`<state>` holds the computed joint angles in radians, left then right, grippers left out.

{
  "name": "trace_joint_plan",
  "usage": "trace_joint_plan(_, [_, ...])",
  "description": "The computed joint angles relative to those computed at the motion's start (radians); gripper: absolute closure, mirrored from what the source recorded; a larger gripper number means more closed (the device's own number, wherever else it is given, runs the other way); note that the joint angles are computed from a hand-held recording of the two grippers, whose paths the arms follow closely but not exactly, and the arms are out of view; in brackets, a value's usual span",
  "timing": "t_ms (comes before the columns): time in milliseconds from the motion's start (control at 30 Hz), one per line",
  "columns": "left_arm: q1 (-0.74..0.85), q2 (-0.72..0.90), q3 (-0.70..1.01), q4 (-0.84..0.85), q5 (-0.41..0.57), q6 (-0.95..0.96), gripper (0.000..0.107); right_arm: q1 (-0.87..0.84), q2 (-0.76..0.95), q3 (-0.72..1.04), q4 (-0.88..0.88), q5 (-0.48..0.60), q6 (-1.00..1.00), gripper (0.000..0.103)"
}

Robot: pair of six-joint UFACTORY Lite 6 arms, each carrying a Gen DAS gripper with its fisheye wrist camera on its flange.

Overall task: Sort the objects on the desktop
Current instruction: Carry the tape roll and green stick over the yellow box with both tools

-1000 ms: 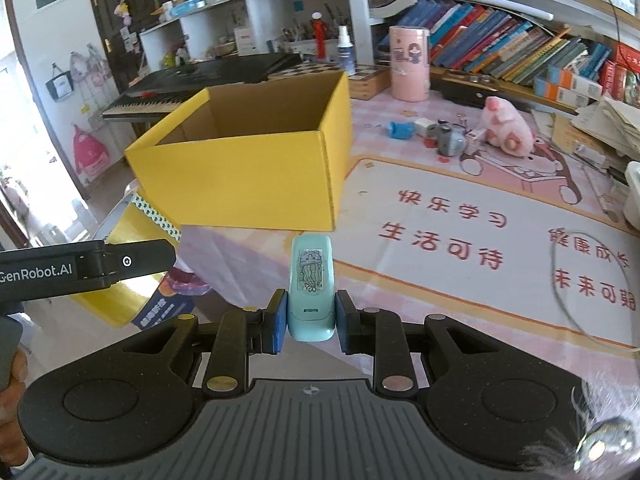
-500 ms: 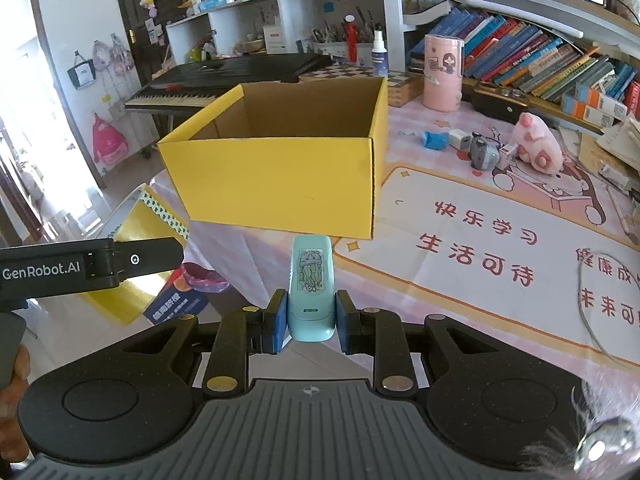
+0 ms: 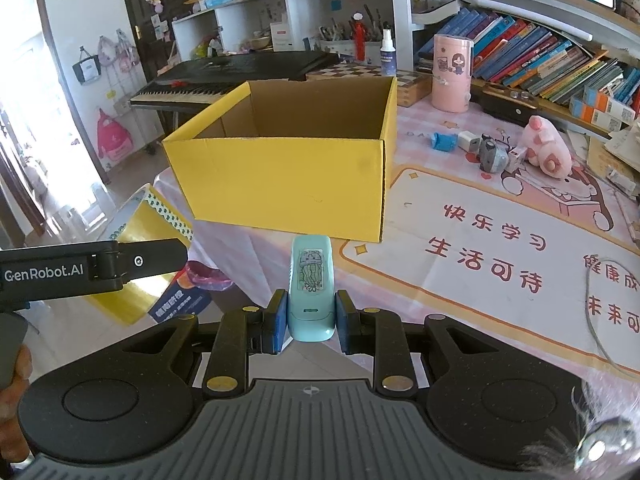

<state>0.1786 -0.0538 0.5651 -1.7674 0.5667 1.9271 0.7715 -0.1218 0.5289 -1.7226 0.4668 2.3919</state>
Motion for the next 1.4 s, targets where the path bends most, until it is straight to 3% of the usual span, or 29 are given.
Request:
trace_joint_plan(567, [0.005, 0.018, 0.045, -0.044, 0.035, 0.065, 0.023, -0.029, 0.050, 0.056, -0.059, 0.019, 0.026, 0.080])
trace_joint_plan(867, [-0.051, 0.053, 0.146, -0.154, 0.025, 0.114, 0.023, -0.108, 0.047, 0.119, -0.094, 0.017, -0.026, 0.080])
trace_joint_plan(1033, [-0.089, 0.108, 0.229, -0.237, -0.008, 0.134, 0.023, -0.191, 0.081, 0.187, -0.180, -0.034, -0.019, 0.080])
trace_joint_plan(1400, [-0.186, 0.311, 0.474, -0.381, -0.138, 0.183, 0.023, -0.400, 0.302, 0.444, -0.560, -0.199, 0.156, 0.080])
